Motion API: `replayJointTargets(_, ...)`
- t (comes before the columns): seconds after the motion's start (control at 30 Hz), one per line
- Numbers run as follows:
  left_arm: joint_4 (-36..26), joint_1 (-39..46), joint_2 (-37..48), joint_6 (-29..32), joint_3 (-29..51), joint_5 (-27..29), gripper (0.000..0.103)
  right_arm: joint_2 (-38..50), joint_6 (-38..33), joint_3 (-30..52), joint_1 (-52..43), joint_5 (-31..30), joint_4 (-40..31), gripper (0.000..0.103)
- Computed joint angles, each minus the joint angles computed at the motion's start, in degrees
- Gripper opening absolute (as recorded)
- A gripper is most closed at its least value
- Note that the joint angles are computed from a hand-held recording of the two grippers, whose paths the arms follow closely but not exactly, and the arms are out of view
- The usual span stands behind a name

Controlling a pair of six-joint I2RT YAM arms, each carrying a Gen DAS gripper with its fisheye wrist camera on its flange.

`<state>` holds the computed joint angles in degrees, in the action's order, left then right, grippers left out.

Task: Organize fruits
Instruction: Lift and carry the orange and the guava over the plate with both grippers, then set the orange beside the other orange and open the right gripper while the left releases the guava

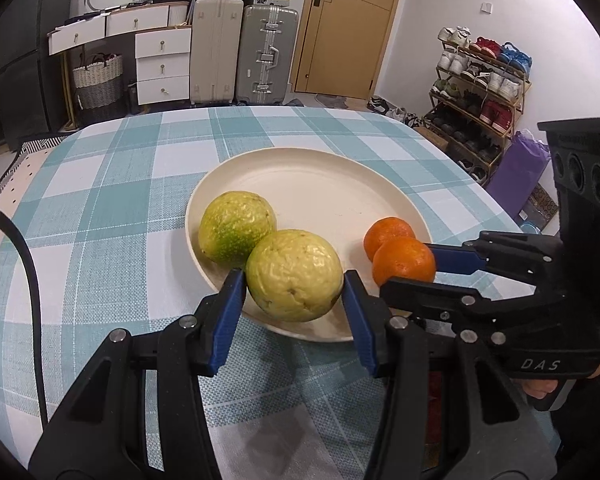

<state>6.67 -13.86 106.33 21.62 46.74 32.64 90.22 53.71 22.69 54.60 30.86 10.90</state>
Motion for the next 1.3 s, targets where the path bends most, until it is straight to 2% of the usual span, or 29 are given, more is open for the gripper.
replayJointTargets(0.37, 1.0, -0.19, 1.98, -1.28, 1.5, -0.1, 0.046, -2.3, -0.79, -1.52, -3.46, 2.49, 0.72, 0.04)
replayJointTargets(0.53, 1.14, 0.02, 2.25, -1.57, 1.79, 0.05, 0.046, -3.91, -1.73, -3.06, -5.24, 1.68, 2.58, 0.04)
replayJointTargets(1.3, 1.79, 0.0, 1.97, -0.62, 0.98, -0.27, 0.046, 0.93, -6.23, -0.86, -4.69, 0.31, 5.74, 0.04)
